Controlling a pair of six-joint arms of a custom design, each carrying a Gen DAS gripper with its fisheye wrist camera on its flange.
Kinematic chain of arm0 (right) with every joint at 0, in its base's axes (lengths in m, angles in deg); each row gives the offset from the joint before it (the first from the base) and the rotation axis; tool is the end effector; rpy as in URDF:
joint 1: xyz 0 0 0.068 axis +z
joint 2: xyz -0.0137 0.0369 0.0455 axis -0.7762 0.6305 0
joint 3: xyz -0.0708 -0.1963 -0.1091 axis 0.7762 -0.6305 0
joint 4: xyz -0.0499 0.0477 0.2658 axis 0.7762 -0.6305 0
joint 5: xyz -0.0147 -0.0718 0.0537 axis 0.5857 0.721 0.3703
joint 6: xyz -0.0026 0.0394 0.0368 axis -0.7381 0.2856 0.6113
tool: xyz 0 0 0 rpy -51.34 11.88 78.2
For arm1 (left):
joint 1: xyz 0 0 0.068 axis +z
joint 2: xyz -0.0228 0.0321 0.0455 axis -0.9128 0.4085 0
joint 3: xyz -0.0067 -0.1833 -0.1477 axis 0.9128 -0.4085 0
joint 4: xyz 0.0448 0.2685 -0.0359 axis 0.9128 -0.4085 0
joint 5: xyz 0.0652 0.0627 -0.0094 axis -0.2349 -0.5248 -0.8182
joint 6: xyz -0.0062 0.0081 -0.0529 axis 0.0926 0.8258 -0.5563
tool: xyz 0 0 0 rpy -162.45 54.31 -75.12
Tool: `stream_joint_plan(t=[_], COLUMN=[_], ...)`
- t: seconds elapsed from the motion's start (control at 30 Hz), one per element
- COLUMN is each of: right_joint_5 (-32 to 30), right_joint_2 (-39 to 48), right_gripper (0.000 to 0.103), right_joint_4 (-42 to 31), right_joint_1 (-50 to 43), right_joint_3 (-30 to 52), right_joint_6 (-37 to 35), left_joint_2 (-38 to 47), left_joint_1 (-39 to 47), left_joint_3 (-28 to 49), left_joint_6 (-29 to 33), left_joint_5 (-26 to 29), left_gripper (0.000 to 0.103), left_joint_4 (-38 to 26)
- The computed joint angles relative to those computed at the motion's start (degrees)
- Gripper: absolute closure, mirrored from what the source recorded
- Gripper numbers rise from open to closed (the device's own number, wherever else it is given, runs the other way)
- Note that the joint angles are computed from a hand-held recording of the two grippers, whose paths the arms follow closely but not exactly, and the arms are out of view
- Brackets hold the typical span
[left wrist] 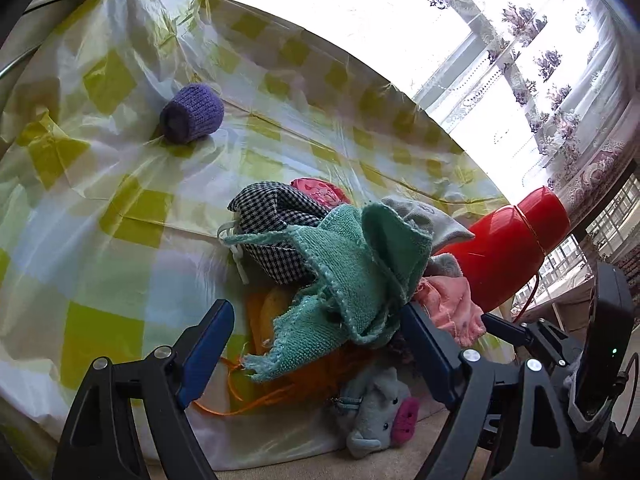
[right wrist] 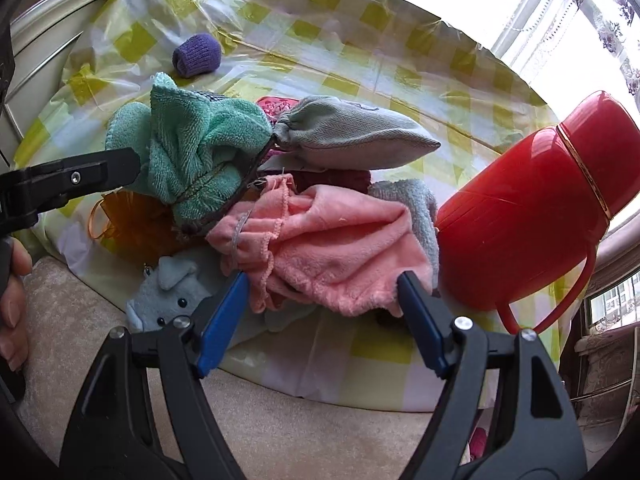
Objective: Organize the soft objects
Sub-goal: 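Grasp the green towel with the left gripper while the right grasps the pink towel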
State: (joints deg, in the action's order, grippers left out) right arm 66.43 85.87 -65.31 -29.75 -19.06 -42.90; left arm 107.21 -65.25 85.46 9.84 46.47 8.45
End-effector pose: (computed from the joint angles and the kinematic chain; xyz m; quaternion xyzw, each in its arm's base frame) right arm 0.1986 0.0654 0.1362 -0.1333 0.9427 -0.0952 0.2907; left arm 0.2300 -0.0161 0.1108 -0.0058 0.9042 -0.2901 0.3133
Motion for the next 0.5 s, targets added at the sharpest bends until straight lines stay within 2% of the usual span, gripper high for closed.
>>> stream_joint_plan(t=[0.13, 0.3, 0.4, 0.47, 0.5], right_joint_5=[3.7, 5.3, 5.2, 3.7, 3.3], right_joint_2=[3.8, 7.5, 8.0, 7.8, 7.7], right_gripper=[0.024, 0.022, 0.022, 0.022, 0.022], right_joint_4=[2.2, 6.6, 9.6, 11.3, 12.3], right_joint_1=[2.9, 4.1, 4.1, 3.2, 2.9], right_joint_3=[0.9, 1.2, 0.2, -0.8, -1.5], right_joint_6=[-1.9, -4.8, -6.8, -7.8, -8.1], left_joint_2=[2.4, 4.5, 7.4, 8.5, 8.0], left_joint_1=[-0.5, -2.7, -4.9, -5.8, -6.2], left_joint_3=[0.6, 1.6, 3.1, 3.0, 2.7], left_joint_6=[-1.5, -2.7, -2.8, -3.3, -3.6], left_joint_5=[1.0, 1.2, 0.4, 0.7, 0.5], left_gripper=[0.017, 0.019, 0.043, 0.047, 0.052], left_joint_4=[2.6, 5.5, 6.5, 7.7, 8.1])
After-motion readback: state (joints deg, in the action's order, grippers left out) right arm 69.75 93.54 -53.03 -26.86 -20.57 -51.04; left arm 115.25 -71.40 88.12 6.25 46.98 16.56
